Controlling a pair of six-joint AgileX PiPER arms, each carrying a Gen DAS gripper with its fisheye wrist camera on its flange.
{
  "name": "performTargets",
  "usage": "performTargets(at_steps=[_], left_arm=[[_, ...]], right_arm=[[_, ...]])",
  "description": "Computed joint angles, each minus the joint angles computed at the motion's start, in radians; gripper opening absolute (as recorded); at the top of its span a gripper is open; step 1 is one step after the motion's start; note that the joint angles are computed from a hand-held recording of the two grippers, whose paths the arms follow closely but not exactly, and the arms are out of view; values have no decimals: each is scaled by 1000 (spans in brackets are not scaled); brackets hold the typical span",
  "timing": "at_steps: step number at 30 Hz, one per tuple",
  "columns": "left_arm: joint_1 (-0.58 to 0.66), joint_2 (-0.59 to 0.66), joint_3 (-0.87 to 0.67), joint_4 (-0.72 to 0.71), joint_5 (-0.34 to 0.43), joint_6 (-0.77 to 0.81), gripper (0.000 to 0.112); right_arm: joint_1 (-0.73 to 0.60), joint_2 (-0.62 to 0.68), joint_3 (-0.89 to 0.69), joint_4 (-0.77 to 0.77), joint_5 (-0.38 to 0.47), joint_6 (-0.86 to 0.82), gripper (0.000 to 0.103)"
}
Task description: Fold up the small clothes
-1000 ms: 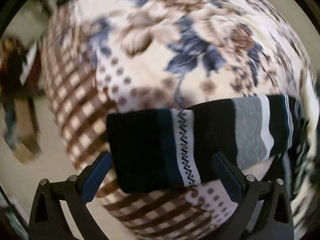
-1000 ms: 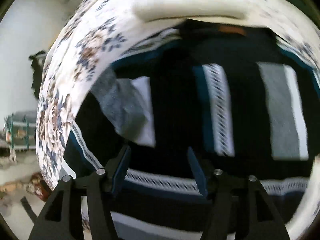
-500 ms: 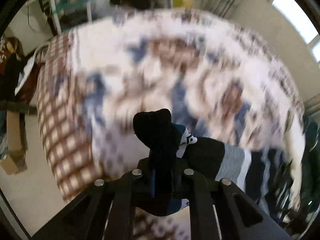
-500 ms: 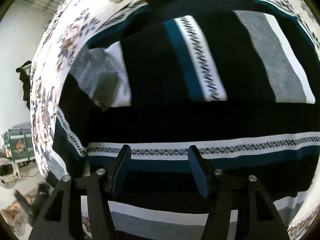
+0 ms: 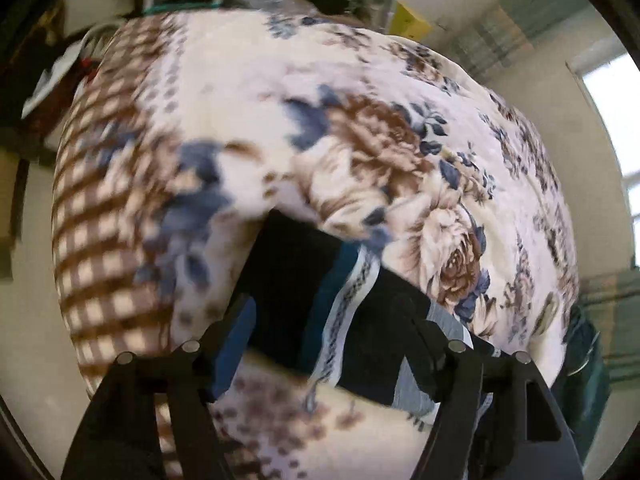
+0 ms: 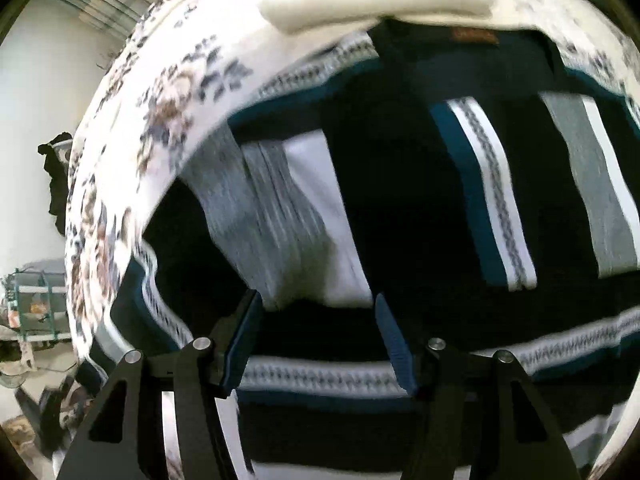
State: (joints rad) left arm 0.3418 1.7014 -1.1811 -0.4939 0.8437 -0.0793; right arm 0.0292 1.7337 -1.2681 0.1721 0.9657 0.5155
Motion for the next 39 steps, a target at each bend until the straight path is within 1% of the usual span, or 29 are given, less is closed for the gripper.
performTargets(at_steps=[2, 3, 4, 5, 8, 10, 12, 13, 16, 18, 19, 20, 22, 23, 24, 25, 26, 27, 29, 30, 31, 32, 33, 34, 35, 36, 37, 38, 39], left_arm=[[26, -8, 46, -25, 32, 62, 68], [24, -17, 70, -20, 28, 60, 68], [18, -24, 92, -6, 30, 49, 68], [16, -31, 110, -6, 25, 54, 68], [15, -40, 140, -9, 16, 60, 68], [18, -37, 147, -22, 6, 65, 68], [17, -31, 142, -25, 0, 60, 68], [19, -28, 134, -30, 6, 61, 68], [20, -23, 130, -45, 5, 79, 68], [15, -15, 129, -48, 4, 78, 68], [15, -10, 138, -59, -9, 87, 68], [24, -8, 145, -85, -4, 100, 68], [46, -1, 179, -174, -21, 143, 68], [64, 5, 196, -245, -17, 160, 68], [86, 22, 215, -308, -23, 196, 68], [101, 24, 222, -340, -12, 207, 68], [118, 38, 248, -409, -27, 237, 68], [124, 52, 254, -440, -36, 248, 68], [128, 88, 272, -515, -82, 280, 68], [123, 101, 263, -529, -95, 261, 68], [100, 99, 253, -510, -122, 203, 67], [65, 90, 238, -451, -180, 107, 66], [31, 76, 226, -378, -233, 17, 66], [-14, 73, 198, -278, -262, -39, 51], [-58, 83, 171, -178, -297, -56, 39], [-93, 86, 141, -78, -310, -103, 12], [-140, 101, 87, 22, -291, -147, 7], [-164, 104, 43, 121, -257, -184, 7], [-190, 99, 9, 185, -236, -214, 7]], right_arm=[[32, 101, -98, -86, 22, 45, 60], [37, 120, -113, -91, 10, 42, 37], [58, 164, -168, -130, 25, 62, 14], [82, 201, -228, -173, 52, 89, 9], [120, 239, -317, -203, 56, 90, 9], [118, 262, -345, -172, 56, 48, 9], [104, 281, -344, -126, 58, -23, 17], [84, 286, -335, -84, 58, -76, 18], [34, 237, -264, 28, 6, -159, 18], [38, 220, -256, 28, -14, -163, 16], [46, 226, -279, 19, -1, -171, 16], [60, 240, -312, -6, 38, -153, 19], [59, 247, -337, 16, 99, -177, 37], [47, 228, -314, 51, 94, -204, 49], [36, 193, -275, 68, 80, -210, 54], [25, 143, -220, 73, 66, -201, 54], [11, 97, -168, 82, 62, -197, 54], [-1, 54, -117, 86, 58, -182, 54], [-30, -23, -16, 120, 44, -174, 54], [-49, -58, 30, 131, 44, -168, 56], [-62, -99, 78, 110, 50, -139, 57], [-65, -124, 108, 82, 50, -111, 60], [-61, -151, 134, 29, 61, -67, 69], [-44, -158, 138, -62, 102, -5, 75], [-23, -153, 130, -144, 145, 48, 84], [-5, -146, 121, -233, 199, 92, 88], [8, -150, 123, -282, 213, 118, 89], [13, -149, 121, -306, 223, 126, 90], [23, -144, 117, -353, 238, 138, 94]])
